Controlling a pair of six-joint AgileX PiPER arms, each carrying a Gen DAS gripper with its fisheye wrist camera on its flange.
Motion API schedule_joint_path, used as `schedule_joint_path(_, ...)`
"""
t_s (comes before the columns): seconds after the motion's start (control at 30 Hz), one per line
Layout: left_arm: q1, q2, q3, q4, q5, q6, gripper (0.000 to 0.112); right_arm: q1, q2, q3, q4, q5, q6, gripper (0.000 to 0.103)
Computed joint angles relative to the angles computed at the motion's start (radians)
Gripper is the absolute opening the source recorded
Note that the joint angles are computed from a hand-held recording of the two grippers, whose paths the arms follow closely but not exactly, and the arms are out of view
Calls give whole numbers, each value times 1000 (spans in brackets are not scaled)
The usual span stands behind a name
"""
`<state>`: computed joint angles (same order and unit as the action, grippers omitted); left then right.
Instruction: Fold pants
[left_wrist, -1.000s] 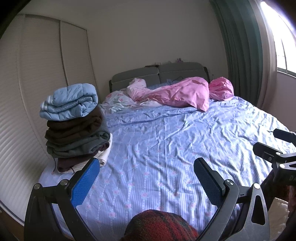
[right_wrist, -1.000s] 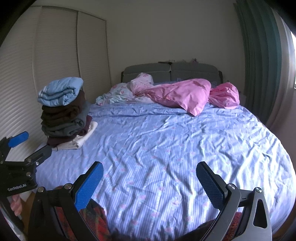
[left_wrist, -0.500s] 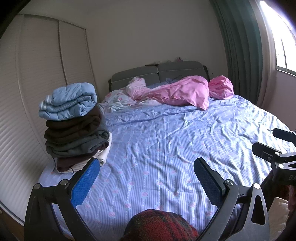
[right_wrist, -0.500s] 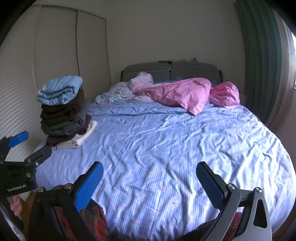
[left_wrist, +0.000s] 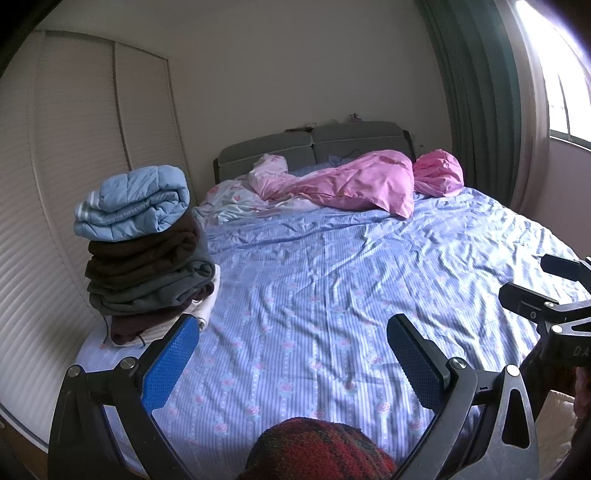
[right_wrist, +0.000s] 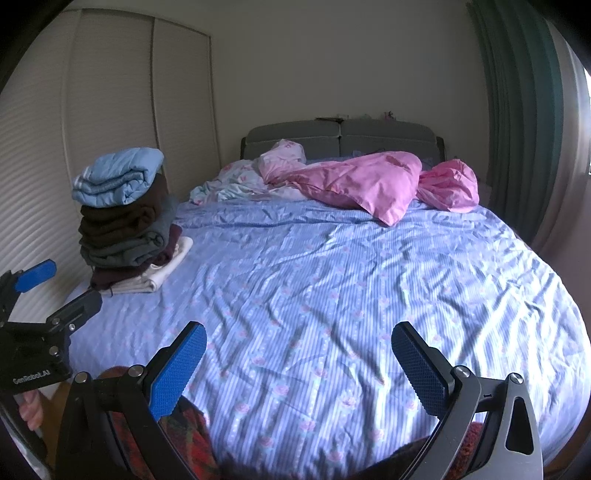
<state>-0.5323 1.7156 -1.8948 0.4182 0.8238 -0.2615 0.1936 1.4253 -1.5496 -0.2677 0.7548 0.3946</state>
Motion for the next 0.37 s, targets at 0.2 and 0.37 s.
schedule_joint_path(0.2,-1,6,-11,-1,7,0,103,4,-3,11,-2,-6,6,102)
schedule_joint_path(0.37,4,11,0,-13,3,9,103,1,-3,11,4,-5,0,102)
